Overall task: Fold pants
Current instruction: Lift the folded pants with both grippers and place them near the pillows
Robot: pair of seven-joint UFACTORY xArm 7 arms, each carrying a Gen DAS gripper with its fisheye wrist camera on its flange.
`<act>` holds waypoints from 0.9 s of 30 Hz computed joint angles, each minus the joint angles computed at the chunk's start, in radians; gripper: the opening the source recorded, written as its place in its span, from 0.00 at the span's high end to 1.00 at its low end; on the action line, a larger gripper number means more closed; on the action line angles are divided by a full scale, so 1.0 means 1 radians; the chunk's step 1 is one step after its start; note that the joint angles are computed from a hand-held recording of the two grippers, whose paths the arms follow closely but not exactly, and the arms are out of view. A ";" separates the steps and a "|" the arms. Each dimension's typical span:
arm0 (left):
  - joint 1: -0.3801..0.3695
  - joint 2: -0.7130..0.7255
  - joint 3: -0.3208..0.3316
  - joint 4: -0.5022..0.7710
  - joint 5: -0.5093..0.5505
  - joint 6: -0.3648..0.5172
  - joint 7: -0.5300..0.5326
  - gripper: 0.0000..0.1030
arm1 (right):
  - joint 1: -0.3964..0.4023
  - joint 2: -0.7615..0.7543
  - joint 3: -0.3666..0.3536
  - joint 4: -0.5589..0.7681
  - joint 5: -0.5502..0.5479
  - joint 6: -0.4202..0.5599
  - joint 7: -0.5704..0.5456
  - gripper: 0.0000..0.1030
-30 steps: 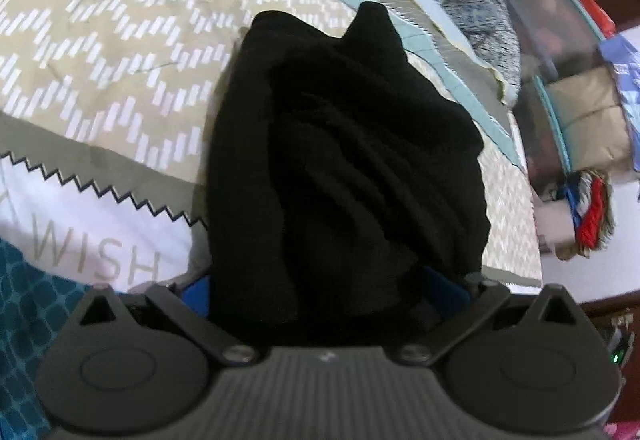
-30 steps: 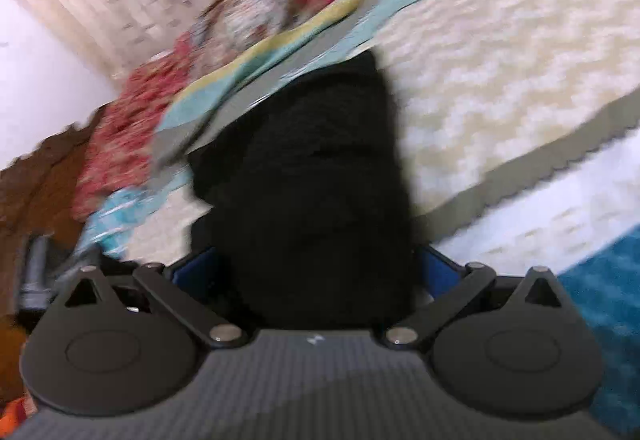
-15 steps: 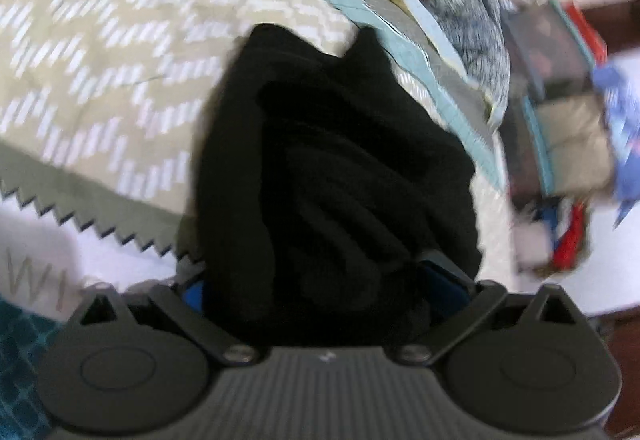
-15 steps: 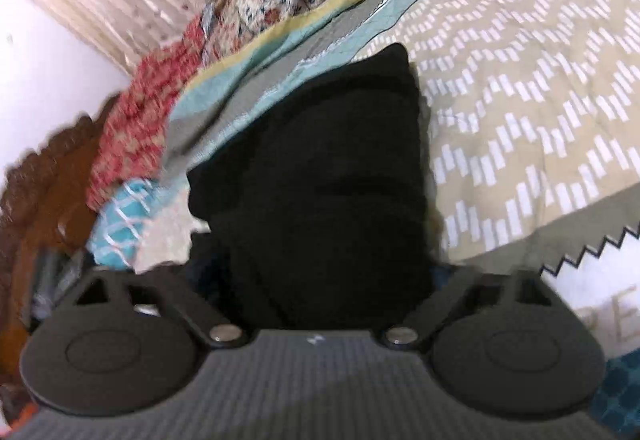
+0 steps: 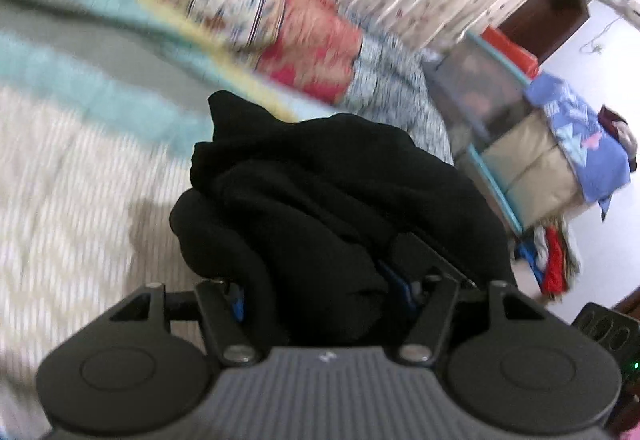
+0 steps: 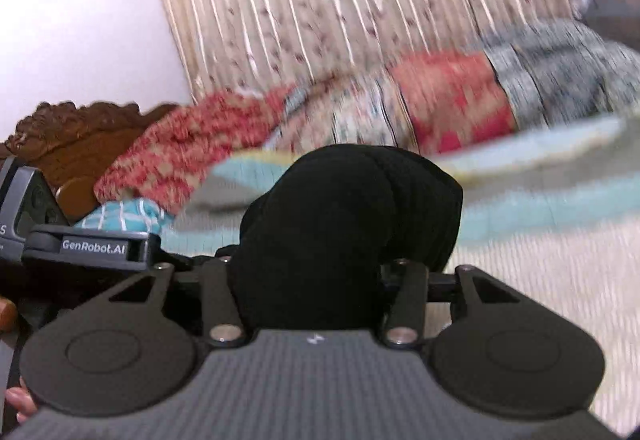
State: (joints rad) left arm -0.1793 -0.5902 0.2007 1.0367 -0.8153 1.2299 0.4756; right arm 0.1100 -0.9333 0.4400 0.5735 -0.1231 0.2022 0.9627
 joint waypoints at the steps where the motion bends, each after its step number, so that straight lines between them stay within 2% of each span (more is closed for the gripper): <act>1: -0.015 0.053 -0.008 0.040 -0.030 -0.039 0.009 0.42 | -0.031 0.032 -0.012 0.007 -0.023 -0.053 -0.025 0.51; 4: -0.052 0.211 -0.045 0.147 -0.121 -0.168 0.077 0.41 | -0.185 0.173 0.004 0.047 -0.060 -0.265 -0.067 0.51; 6: -0.055 0.319 -0.092 0.208 -0.150 -0.248 0.089 0.38 | -0.244 0.241 0.011 0.061 -0.046 -0.332 -0.093 0.51; 8: -0.038 0.422 -0.140 0.257 -0.129 -0.309 0.050 0.38 | -0.306 0.348 0.035 0.095 -0.021 -0.361 -0.110 0.50; 10: -0.022 0.517 -0.205 0.288 -0.014 -0.383 -0.078 0.38 | -0.308 0.465 0.029 0.122 0.007 -0.334 -0.128 0.49; 11: -0.038 0.550 -0.208 0.299 0.080 -0.401 -0.168 0.38 | -0.270 0.525 -0.005 0.145 0.023 -0.289 -0.137 0.49; 12: -0.013 0.581 -0.248 0.294 0.155 -0.405 -0.241 0.38 | -0.207 0.579 -0.059 0.162 0.045 -0.232 -0.146 0.46; 13: -0.007 0.586 -0.258 0.273 0.188 -0.407 -0.272 0.36 | -0.182 0.616 -0.076 0.182 0.066 -0.155 -0.137 0.41; 14: -0.002 0.579 -0.262 0.239 0.179 -0.425 -0.284 0.32 | -0.198 0.631 -0.060 0.178 0.048 -0.116 -0.086 0.33; 15: -0.018 0.563 -0.244 0.203 0.129 -0.454 -0.255 0.29 | -0.189 0.630 -0.069 0.160 0.050 -0.118 -0.051 0.29; 17: 0.001 0.537 -0.272 0.174 0.140 -0.480 -0.239 0.27 | -0.104 0.612 -0.151 0.110 0.091 -0.174 -0.060 0.27; 20: 0.001 0.522 -0.274 0.186 0.210 -0.452 -0.296 0.20 | -0.082 0.562 -0.174 0.115 0.058 -0.093 -0.066 0.25; 21: 0.000 0.512 -0.275 0.190 0.244 -0.446 -0.311 0.18 | -0.092 0.549 -0.164 0.123 0.040 -0.058 -0.053 0.23; 23: -0.006 0.453 -0.276 0.155 0.290 -0.465 -0.290 0.18 | -0.147 0.491 -0.100 0.119 -0.032 -0.004 0.015 0.21; 25: -0.009 0.389 -0.277 0.117 0.357 -0.484 -0.293 0.14 | -0.188 0.415 -0.048 0.082 -0.095 0.012 0.082 0.12; 27: -0.015 0.330 -0.276 0.081 0.408 -0.486 -0.309 0.10 | -0.203 0.332 -0.020 0.041 -0.127 0.031 0.130 0.12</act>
